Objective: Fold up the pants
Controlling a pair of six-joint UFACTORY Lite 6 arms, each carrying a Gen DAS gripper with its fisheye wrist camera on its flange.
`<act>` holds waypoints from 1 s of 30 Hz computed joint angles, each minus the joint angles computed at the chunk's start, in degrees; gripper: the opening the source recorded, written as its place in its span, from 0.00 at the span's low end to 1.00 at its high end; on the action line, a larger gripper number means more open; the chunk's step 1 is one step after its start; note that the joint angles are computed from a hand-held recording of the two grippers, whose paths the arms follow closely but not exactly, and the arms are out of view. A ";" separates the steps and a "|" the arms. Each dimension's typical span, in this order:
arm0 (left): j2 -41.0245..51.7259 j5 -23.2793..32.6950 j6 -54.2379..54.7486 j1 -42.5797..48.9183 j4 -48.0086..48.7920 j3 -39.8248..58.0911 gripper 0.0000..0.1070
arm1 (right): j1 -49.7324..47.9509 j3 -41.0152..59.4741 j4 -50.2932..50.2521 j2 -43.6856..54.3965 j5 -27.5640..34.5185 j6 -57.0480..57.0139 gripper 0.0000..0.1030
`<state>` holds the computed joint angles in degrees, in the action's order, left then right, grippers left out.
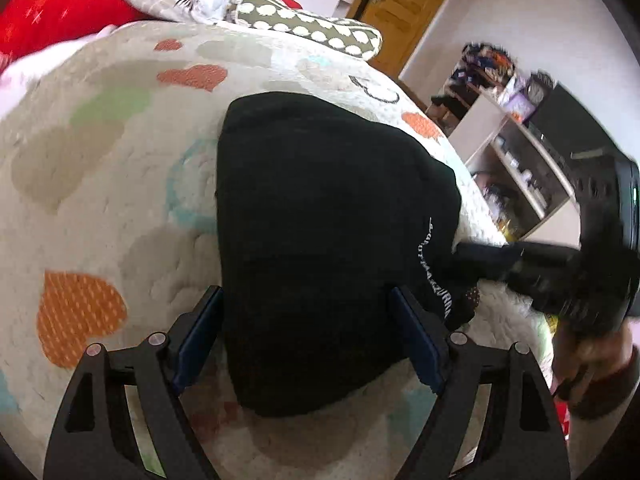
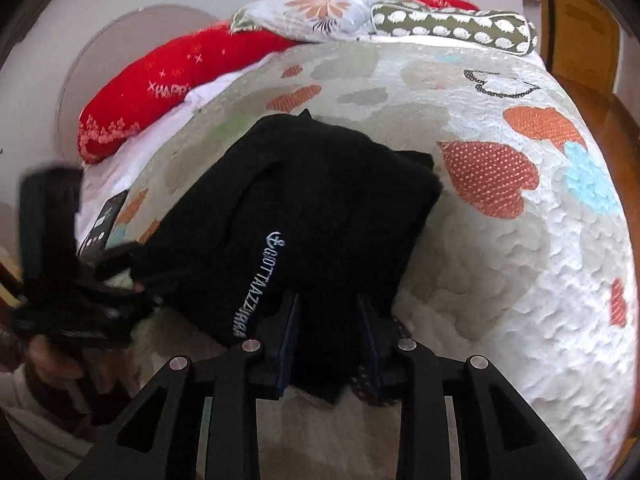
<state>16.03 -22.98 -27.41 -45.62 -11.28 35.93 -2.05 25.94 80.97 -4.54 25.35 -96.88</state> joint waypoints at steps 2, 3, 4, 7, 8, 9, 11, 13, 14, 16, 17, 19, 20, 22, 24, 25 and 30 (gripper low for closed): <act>-0.27 -0.49 -1.42 0.47 1.79 -0.47 0.78 | -1.16 3.48 -4.27 -1.88 1.53 4.57 0.32; -0.03 -0.46 -1.14 0.47 1.56 -0.20 0.78 | -0.94 7.13 -4.16 -1.19 2.88 5.22 0.32; 0.27 -0.48 -0.54 0.27 0.92 0.14 0.79 | 0.23 10.72 -3.74 0.60 3.42 5.47 0.32; 0.81 -0.98 0.63 -0.28 -0.60 0.42 0.80 | 6.79 22.39 1.93 10.61 2.27 0.62 0.40; 0.67 -1.15 0.86 -0.48 -1.01 0.21 0.80 | 8.23 26.06 1.84 14.32 1.74 0.96 0.46; 0.62 -1.31 0.96 -0.53 -1.07 0.10 0.80 | 10.15 32.06 -0.65 20.31 1.57 3.69 0.46; 0.63 -1.96 -0.56 -0.13 0.85 -0.32 0.80 | 14.95 44.05 -11.17 32.28 -1.09 14.68 0.46; 0.75 -2.67 -2.37 0.27 2.81 -0.69 0.80 | 16.90 53.25 -21.77 40.45 1.04 23.61 0.44; 0.87 -3.06 -3.14 0.53 3.76 -0.84 0.80 | 17.55 56.26 -25.22 43.14 1.98 26.25 0.41; 0.79 -4.03 -4.44 0.99 5.46 -1.42 0.80 | 18.63 57.08 -28.02 44.36 1.14 27.63 0.11; 0.67 -4.60 -4.86 0.94 5.74 -1.88 0.81 | 18.53 57.67 -27.91 44.55 1.85 27.36 0.11; 0.96 -6.04 -4.84 0.80 5.62 -2.41 0.83 | 18.62 56.68 -24.61 43.50 0.39 24.30 0.10; 1.42 -6.69 -3.99 0.43 4.72 -2.32 0.84 | 18.74 56.68 -22.76 43.92 -0.78 23.02 0.05; 1.89 -6.74 -1.44 -0.64 1.93 -1.82 0.86 | 19.52 58.97 -24.73 47.69 -4.92 26.18 0.01; 1.80 -6.17 -1.14 -0.56 2.01 -1.63 0.85 | 19.19 61.10 -24.30 50.16 -4.36 27.57 0.00; 0.94 -5.51 -2.08 -0.27 3.16 -2.01 0.85 | 18.21 60.01 -20.67 49.09 -3.29 24.80 0.01; -10.29 -0.12 0.35 1.86 0.66 -6.32 0.85 | 12.40 45.09 -5.96 33.07 -2.21 11.39 0.07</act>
<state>5.74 -23.10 -27.06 -43.76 -10.62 29.61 10.35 71.04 75.01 28.53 23.14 -85.49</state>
